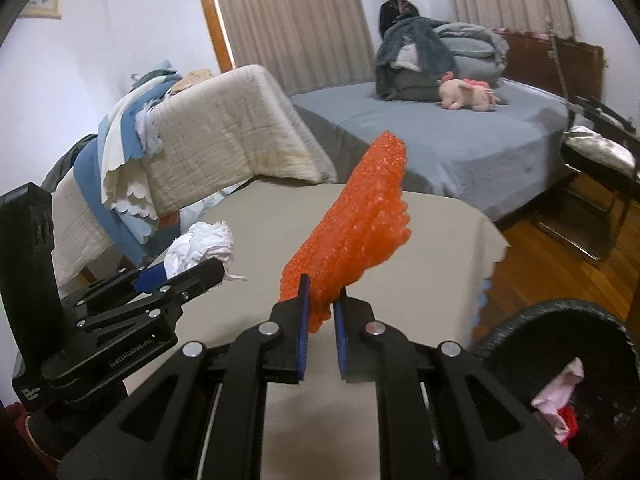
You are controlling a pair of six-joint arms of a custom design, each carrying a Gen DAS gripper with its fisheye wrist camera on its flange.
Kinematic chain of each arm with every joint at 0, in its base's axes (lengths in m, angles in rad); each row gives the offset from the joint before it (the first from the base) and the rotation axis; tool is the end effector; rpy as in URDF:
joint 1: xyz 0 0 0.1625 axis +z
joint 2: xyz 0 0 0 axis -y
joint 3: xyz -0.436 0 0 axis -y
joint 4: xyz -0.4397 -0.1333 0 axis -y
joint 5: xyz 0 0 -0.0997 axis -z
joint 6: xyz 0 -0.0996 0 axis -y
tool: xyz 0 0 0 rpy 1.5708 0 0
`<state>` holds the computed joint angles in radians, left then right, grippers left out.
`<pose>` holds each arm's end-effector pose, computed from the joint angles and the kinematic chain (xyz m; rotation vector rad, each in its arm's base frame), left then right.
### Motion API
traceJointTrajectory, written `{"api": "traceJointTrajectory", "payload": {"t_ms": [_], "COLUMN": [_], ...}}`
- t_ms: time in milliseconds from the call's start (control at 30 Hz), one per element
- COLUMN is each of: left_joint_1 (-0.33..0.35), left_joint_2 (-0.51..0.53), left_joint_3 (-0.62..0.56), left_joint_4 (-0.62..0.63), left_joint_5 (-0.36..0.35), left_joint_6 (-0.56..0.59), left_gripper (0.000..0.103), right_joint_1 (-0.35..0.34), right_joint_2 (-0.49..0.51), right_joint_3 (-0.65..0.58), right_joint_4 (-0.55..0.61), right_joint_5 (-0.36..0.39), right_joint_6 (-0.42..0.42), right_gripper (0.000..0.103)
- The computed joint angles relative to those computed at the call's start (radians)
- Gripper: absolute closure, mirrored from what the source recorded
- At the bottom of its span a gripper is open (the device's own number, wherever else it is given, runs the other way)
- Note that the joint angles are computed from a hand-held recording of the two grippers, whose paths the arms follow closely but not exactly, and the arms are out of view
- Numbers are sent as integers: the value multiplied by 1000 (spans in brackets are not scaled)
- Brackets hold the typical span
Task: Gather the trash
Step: 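Carry white tissue and orange mesh sleeve over the bin with both tools, then open both tools over the bin releasing tissue and orange sleeve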
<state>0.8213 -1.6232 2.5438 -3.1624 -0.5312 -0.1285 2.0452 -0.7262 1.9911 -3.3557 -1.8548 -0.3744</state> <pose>-0.0799 -0.4076 0.2704 0.2509 2.2006 -1.2139 0.3644 -0.4789 -0.0007 1.0519 -2.5855 0.7610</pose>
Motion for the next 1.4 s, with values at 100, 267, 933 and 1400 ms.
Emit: {"api": "traceJointTrajectory", "payload": {"t_ms": [100, 267, 933, 1400], "left_joint_1": [-26, -72, -196, -178], "left_joint_2": [26, 75, 273, 420], "left_joint_3": [-3, -10, -61, -125], "left_joint_4": [-1, -4, -35, -85], "left_joint_5": [-8, -21, -131, -242], "left_joint_6": [-5, -16, -21, 20], "left_gripper": [64, 64, 63, 63], "right_joint_1": [-15, -30, -129, -212], "right_joint_2": [-51, -103, -342, -407], "right_joint_3": [51, 105, 334, 415], "right_joint_4": [-32, -70, -227, -290], "right_joint_5": [-20, -51, -118, -190], "right_joint_6": [4, 1, -25, -50], "right_gripper": [93, 93, 93, 93]}}
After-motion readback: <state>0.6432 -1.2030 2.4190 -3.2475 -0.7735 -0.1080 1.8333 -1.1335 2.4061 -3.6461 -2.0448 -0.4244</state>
